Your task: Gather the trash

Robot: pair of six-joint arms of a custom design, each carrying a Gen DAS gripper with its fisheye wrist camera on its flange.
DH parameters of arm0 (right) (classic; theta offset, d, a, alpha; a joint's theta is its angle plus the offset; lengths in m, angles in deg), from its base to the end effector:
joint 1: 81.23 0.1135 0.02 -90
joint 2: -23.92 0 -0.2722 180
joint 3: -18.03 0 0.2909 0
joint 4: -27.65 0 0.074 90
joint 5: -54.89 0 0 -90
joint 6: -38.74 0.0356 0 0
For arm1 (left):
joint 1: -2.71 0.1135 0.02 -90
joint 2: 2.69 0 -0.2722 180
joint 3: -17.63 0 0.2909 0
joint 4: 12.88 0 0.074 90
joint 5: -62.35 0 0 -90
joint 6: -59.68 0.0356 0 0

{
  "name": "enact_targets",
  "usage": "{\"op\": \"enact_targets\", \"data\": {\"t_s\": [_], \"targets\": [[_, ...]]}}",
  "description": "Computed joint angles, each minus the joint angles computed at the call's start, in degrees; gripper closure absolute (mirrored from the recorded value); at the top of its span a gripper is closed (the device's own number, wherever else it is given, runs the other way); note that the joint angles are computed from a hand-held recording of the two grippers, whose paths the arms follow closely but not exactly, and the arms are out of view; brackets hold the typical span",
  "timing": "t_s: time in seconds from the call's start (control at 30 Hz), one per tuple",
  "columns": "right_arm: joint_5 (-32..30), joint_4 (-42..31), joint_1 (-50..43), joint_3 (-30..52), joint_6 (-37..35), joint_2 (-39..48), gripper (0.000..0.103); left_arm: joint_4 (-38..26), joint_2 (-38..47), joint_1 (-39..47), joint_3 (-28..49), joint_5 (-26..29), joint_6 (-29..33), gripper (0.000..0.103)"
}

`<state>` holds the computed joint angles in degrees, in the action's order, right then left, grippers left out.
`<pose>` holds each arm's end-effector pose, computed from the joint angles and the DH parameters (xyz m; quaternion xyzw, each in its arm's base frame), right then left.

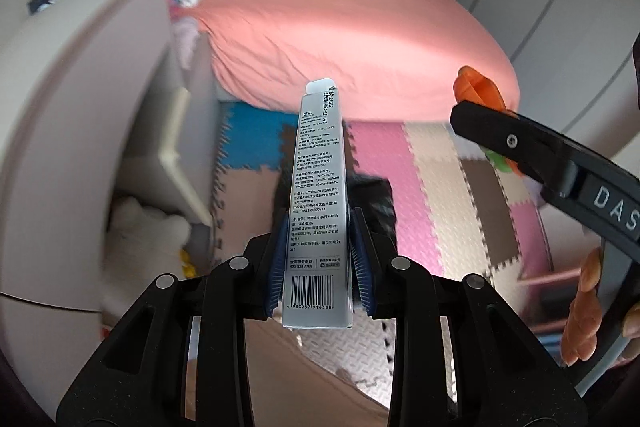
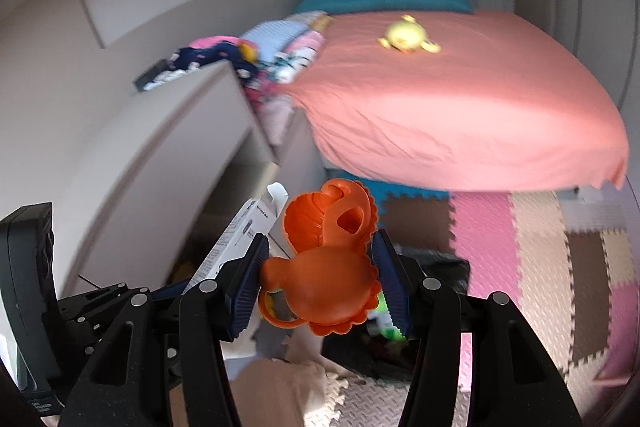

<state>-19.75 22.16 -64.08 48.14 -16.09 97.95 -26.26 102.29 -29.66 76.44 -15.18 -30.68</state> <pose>0.2179 0.0574 0.0911 0.1913 0.9108 0.0390 0.3638 0.2889 -0.1922 0.0728 0.2919 0.9141 -0.1741 0.2210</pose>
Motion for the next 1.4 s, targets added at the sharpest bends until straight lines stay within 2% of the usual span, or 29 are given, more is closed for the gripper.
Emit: {"op": "enact_targets", "data": {"t_s": [0.13,0.3,0.47,0.5,0.53,0.57,0.6,0.67,0.83,1.4], "targets": [[-3.3,5.5,-4.1,-3.7,-0.1,4.2,0.048,-0.2,4.8,-3.4,1.7,-0.8,-0.2,0.073],[-5.6,11.0,-7.6,-4.0,-0.3,12.5,0.048,-1.6,9.8,-5.7,5.2,-1.4,0.2,0.073],[-5.8,11.8,-10.1,-2.9,-1.6,14.9,0.048,-3.1,11.9,-7.3,7.4,-2.8,0.1,0.072],[-5.8,11.5,-10.8,-2.5,-1.7,15.2,0.046,-3.5,12.4,-7.7,8.0,-2.8,0.1,0.068],[-5.4,11.1,-11.3,-2.2,-1.6,15.4,0.041,-3.5,12.7,-7.9,8.3,-3.8,-0.1,0.038],[-4.7,10.8,-11.7,-2.3,-1.4,15.3,0.027,-2.8,12.8,-8.2,8.3,-5.4,-1.0,0.008],[-2.7,10.8,-11.7,-2.5,-0.2,15.0,0.021,-0.5,12.4,-8.5,7.2,-7.3,-2.1,0.006],[-1.2,11.2,-11.8,-3.0,0.0,14.5,0.021,0.5,13.0,-8.1,7.1,-6.6,-2.8,0.006],[-1.5,11.4,-12.2,-3.3,-0.8,14.8,0.021,-1.5,15.0,-7.1,8.8,-4.7,-5.0,0.006],[-0.2,8.6,-8.7,-1.7,0.8,14.0,0.021,-1.3,12.2,-7.6,7.2,-4.6,-4.7,0.006]]}}
